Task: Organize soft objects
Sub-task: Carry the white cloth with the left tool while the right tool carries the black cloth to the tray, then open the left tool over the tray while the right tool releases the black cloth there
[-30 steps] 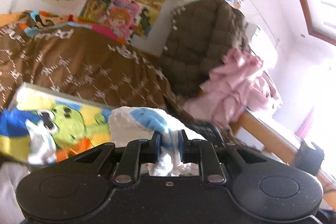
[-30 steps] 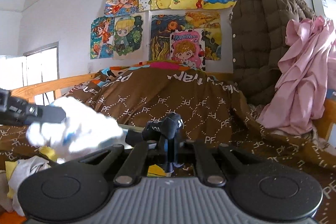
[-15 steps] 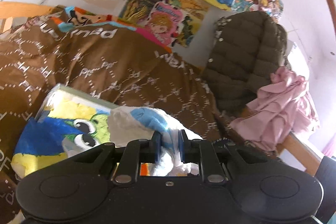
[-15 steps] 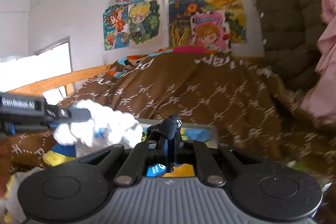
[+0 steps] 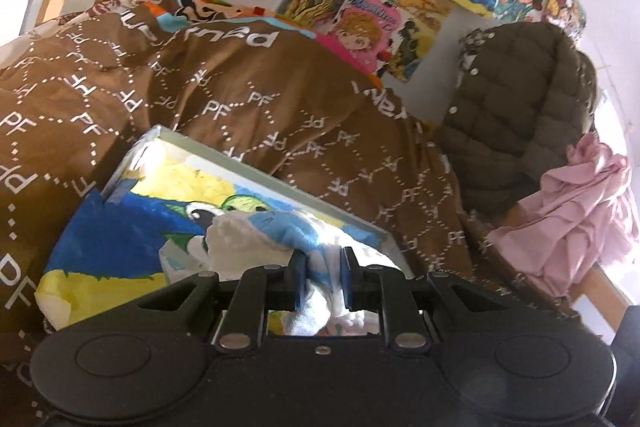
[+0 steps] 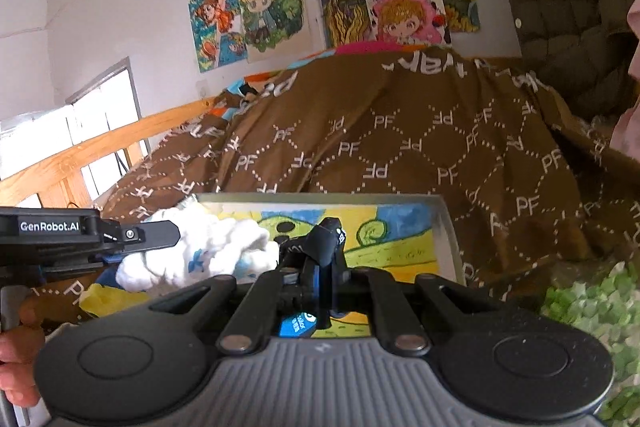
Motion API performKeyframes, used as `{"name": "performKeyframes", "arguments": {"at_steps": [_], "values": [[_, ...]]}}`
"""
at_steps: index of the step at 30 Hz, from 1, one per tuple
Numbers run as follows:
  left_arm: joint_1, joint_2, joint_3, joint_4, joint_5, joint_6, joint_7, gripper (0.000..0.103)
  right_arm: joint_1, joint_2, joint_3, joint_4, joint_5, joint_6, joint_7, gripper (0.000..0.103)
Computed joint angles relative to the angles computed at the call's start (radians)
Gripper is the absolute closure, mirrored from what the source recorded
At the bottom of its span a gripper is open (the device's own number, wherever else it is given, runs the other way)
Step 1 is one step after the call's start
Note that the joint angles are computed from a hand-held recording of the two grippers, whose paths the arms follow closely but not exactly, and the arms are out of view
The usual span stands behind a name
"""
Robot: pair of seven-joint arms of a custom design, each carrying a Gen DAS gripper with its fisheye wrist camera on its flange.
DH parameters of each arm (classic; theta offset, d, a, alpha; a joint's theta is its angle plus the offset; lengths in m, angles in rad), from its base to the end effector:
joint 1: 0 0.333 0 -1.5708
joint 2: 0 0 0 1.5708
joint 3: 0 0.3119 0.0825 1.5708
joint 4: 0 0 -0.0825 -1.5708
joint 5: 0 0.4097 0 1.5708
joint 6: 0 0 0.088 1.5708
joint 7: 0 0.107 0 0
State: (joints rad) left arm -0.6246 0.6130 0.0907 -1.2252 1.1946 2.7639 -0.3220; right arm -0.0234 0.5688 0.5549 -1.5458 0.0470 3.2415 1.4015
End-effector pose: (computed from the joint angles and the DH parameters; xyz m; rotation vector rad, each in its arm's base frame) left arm 0.6526 -0.4564 0.4914 -1.8553 1.2684 -1.3962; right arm 0.7002 0.2881 0.4894 -1.6299 1.1038 -0.5463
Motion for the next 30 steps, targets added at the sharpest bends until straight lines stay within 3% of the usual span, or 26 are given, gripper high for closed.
{"name": "performKeyframes", "arguments": {"at_steps": [8, 13, 19, 25, 27, 30], "values": [[0.019, 0.049, -0.056, 0.047, -0.196, -0.114, 0.25, 0.083, 0.155, -0.01, -0.19, 0.058, 0.049, -0.152, 0.008, 0.096], [0.0, 0.057, -0.045, 0.064, -0.253, -0.155, 0.307, 0.081, 0.252, -0.018, -0.317, 0.079, 0.074, -0.227, 0.032, 0.093], [-0.018, 0.076, -0.04, 0.103, -0.279, -0.201, 0.37, 0.074, 0.311, -0.024, -0.398, 0.08, 0.071, -0.252, 0.059, 0.088], [-0.025, 0.078, -0.042, 0.119, -0.305, -0.224, 0.392, 0.063, 0.344, -0.036, -0.45, 0.072, 0.038, -0.253, 0.102, 0.063], [-0.033, 0.076, -0.041, 0.125, -0.307, -0.245, 0.401, 0.048, 0.342, -0.048, -0.452, 0.058, 0.032, -0.25, 0.111, 0.052], [-0.056, 0.064, -0.027, 0.121, -0.272, -0.268, 0.388, 0.034, 0.317, -0.076, -0.426, 0.021, 0.047, -0.222, 0.102, 0.042]]}}
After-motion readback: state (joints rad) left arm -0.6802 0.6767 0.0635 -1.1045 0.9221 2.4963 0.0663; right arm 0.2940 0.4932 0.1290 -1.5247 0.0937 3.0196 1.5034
